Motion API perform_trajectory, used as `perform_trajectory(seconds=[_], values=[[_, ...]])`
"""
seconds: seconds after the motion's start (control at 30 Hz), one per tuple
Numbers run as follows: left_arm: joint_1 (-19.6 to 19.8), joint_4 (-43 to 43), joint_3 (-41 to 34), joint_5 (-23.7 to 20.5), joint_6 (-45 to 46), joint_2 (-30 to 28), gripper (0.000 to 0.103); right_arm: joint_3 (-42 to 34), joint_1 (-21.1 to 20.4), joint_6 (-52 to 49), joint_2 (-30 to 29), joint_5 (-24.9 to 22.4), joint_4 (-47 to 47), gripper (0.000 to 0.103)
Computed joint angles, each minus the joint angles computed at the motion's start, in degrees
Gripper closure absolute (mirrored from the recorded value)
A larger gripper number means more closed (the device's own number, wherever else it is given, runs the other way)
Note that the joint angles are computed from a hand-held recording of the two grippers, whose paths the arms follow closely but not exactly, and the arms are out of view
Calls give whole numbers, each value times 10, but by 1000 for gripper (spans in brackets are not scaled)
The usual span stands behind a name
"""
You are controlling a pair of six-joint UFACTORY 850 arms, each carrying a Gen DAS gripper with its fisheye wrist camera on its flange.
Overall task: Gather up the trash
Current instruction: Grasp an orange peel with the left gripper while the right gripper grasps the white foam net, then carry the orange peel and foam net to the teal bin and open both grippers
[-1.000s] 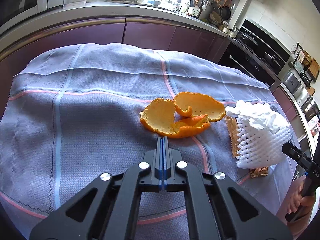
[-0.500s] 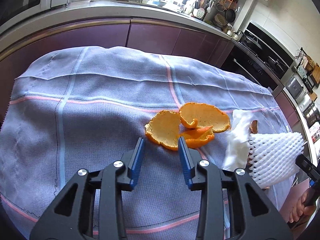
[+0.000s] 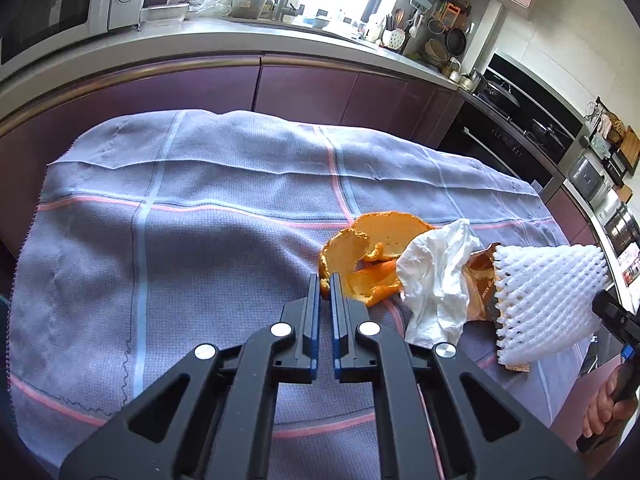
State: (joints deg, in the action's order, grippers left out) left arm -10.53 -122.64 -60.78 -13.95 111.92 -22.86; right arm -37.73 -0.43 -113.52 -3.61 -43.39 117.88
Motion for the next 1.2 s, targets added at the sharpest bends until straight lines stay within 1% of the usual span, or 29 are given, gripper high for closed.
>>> perform_trajectory(seconds=[0.13,0.3,0.43,0.53,0.77,1.0,1.07,1.2], values=[[11,-113,52,-18,118,54,98,-8,15,2,-6,-6,-1,88],[32,-178,108,-36,188,119,98,-23,39,7,-18,-15,-8,88],[52,-182,148,-43,198,163,98,-38,60,14,-30,-18,-20,88],[65,-200,178,-39,221,195,98,-52,75,22,-39,-19,-32,88],[106,-181,230,-42,207,261,99,-80,107,35,-56,-23,-52,88],[150,-178,261,-40,207,313,99,-110,139,47,-75,-29,-70,88],[159,-194,270,-34,221,331,99,-120,149,54,-81,-30,-77,88],[184,-194,284,-28,222,361,99,-139,169,62,-93,-29,-89,88]])
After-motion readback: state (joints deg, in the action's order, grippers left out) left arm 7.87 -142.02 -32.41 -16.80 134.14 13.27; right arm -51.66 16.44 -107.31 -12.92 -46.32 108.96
